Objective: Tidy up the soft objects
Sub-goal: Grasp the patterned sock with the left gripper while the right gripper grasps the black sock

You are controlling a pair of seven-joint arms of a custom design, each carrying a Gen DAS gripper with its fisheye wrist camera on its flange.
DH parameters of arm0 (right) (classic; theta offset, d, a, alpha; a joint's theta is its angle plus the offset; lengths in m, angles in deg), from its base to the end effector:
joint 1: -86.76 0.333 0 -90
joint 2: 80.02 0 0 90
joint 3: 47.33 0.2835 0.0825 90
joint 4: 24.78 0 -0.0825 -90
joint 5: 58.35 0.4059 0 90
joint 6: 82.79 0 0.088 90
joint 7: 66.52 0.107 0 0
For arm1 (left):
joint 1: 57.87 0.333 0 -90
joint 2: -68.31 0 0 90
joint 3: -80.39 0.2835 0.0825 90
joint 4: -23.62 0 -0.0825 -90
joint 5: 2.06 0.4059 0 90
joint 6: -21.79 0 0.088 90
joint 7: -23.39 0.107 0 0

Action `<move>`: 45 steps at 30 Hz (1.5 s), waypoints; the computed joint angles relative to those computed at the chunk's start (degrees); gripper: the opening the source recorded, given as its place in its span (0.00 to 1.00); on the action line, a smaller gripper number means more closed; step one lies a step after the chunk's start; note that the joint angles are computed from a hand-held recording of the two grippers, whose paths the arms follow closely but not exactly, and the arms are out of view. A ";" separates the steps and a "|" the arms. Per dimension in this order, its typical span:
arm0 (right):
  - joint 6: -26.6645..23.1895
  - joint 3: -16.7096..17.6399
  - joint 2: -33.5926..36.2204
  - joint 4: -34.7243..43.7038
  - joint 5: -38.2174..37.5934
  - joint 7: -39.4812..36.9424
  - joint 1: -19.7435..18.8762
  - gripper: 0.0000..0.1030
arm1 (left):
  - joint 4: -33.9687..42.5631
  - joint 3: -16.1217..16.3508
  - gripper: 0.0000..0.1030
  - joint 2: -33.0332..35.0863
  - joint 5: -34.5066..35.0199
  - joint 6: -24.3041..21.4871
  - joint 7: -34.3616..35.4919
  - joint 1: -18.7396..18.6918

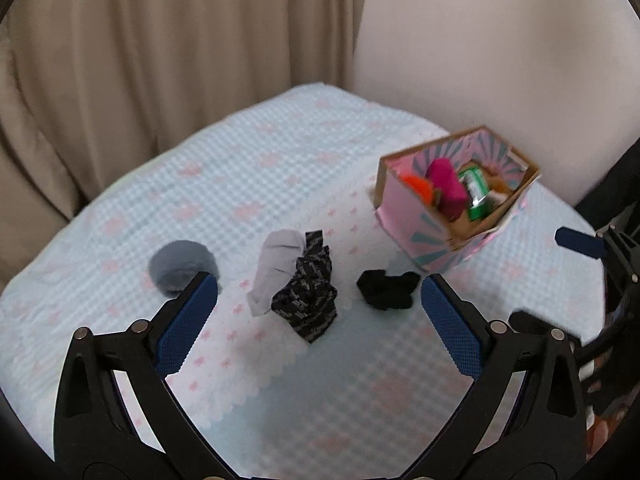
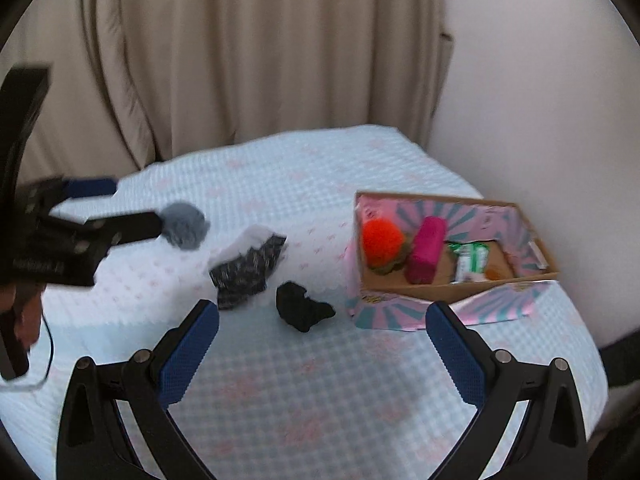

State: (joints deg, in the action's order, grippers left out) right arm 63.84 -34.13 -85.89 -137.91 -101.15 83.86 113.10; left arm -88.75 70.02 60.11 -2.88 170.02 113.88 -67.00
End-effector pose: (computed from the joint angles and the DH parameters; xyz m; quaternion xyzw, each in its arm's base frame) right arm 0.4540 0.3933 0.5493 -0.6794 0.5929 -0.2738 0.3346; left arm 0.5574 -0.2030 0.5889 -0.5322 0.7595 -0.3008 0.2224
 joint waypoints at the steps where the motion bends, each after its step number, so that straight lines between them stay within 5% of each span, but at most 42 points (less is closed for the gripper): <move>1: 1.58 -0.13 1.93 0.35 -1.30 0.38 -0.31 1.00 | 0.26 0.08 0.96 1.65 0.10 1.17 0.34 0.08; 15: 8.81 -10.26 23.70 13.19 -8.62 4.46 6.90 0.87 | 9.06 0.40 0.80 21.08 4.70 6.01 -0.95 -0.48; 21: 9.51 -11.83 29.67 18.66 -2.53 -2.51 7.94 0.71 | 13.81 1.66 0.69 26.60 9.25 3.47 -4.26 -1.84; 31: 10.26 -14.83 33.16 22.43 5.67 -9.15 10.07 0.42 | 14.06 1.74 0.36 27.05 10.68 2.46 -6.33 -1.66; 36: 9.98 -15.29 33.51 23.29 7.04 -10.89 10.53 0.28 | 13.47 1.61 0.30 26.46 11.02 2.68 -6.61 -1.72; 45: 10.59 -15.91 31.70 22.37 6.69 -10.34 11.19 0.24 | 11.91 1.31 0.29 23.75 9.83 3.20 -8.21 -1.25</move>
State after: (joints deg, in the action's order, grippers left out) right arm 74.43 -50.04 -54.18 -115.53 -94.47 73.52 124.29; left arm -76.84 71.33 83.87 6.95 173.22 105.67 -68.25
